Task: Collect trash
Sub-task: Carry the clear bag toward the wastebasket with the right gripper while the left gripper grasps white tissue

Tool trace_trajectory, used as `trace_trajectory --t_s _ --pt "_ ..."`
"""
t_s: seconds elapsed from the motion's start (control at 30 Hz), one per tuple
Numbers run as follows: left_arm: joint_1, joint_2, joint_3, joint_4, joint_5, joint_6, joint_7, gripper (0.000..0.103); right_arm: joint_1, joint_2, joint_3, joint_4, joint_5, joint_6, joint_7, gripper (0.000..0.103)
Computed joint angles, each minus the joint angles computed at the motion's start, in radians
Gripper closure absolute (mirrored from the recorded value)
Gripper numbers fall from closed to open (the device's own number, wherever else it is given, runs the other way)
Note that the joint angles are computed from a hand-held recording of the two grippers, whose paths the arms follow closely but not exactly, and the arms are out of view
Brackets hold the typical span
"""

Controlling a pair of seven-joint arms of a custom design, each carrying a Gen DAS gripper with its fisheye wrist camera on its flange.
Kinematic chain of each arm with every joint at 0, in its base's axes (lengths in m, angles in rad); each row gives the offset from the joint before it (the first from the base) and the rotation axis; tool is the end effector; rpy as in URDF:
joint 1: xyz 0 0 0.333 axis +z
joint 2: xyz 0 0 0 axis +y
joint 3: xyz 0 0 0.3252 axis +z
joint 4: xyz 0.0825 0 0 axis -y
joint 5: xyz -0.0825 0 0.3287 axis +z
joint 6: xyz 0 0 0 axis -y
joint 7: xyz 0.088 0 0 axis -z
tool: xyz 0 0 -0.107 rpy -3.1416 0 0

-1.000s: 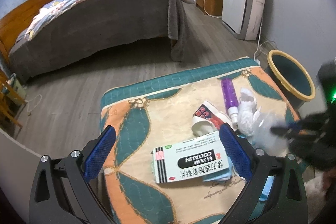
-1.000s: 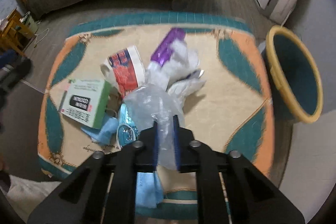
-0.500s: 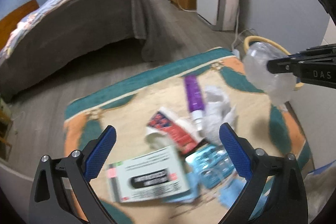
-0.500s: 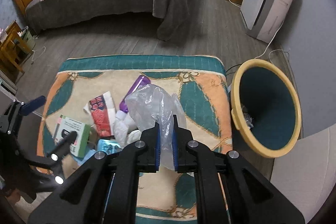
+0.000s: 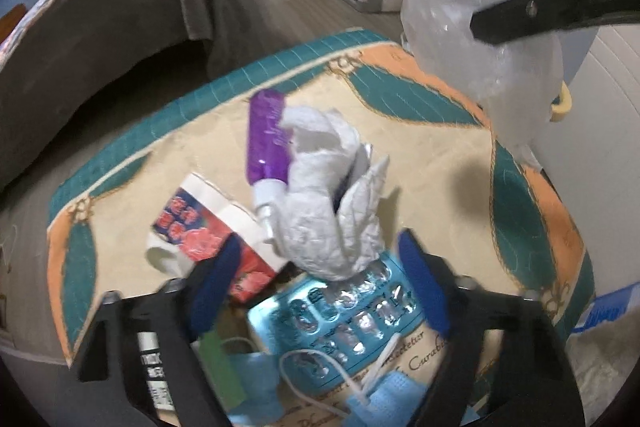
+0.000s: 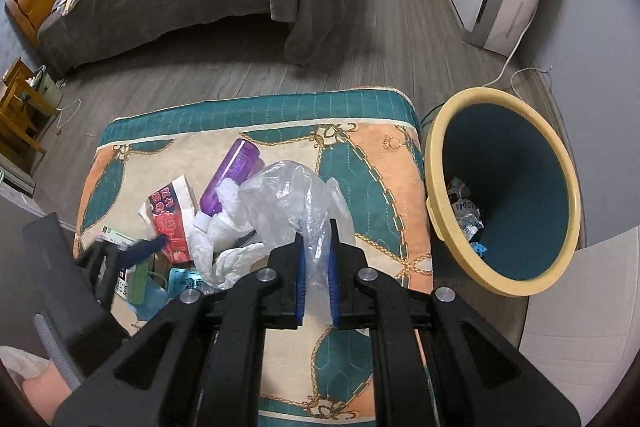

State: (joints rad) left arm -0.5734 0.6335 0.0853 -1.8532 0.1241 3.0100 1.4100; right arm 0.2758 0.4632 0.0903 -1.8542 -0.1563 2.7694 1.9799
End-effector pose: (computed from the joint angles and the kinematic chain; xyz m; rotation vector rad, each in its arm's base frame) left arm 0.5692 -0.3221 0.2875 -1.4383 2.3598 -0.6028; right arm 0.5996 0.2291 0.3675 -1.9943 1.8580 -0.3101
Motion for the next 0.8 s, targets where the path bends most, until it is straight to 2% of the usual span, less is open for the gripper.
trace_trajectory --t_s 0.1,0.13,0.17,0.27,0.43,0.7,0.8 --pt "-0.002 0.016 0.001 0.026 0.003 -0.044 -0.004 0.048 -0.007 -0.003 0.005 -0.005 0.008 0.007 -0.01 0.095" --pt "0.0 0.019 -0.002 0.031 0.007 -0.056 -0.005 0.057 -0.008 -0.004 0.006 -0.007 0.009 0.009 -0.012 0.095" --pt "0.011 0.019 -0.011 0.031 0.009 -0.06 0.0 0.066 -0.011 -0.006 0.008 -0.01 0.013 0.011 -0.016 0.095" --pt "0.037 0.011 -0.04 0.02 0.006 -0.054 0.011 0.08 -0.007 -0.008 0.004 -0.013 0.013 0.012 -0.011 0.095" --pt "0.089 -0.029 -0.097 -0.028 -0.04 0.017 0.047 0.085 -0.004 -0.017 -0.002 -0.021 0.009 0.021 -0.002 0.095" --pt "0.104 -0.111 -0.111 -0.096 -0.136 0.153 0.102 0.086 -0.009 -0.035 -0.007 -0.036 0.005 0.043 0.017 0.095" --pt "0.1 -0.135 -0.107 -0.107 -0.169 0.196 0.132 0.086 0.003 -0.048 -0.03 -0.043 -0.022 0.057 0.039 0.095"
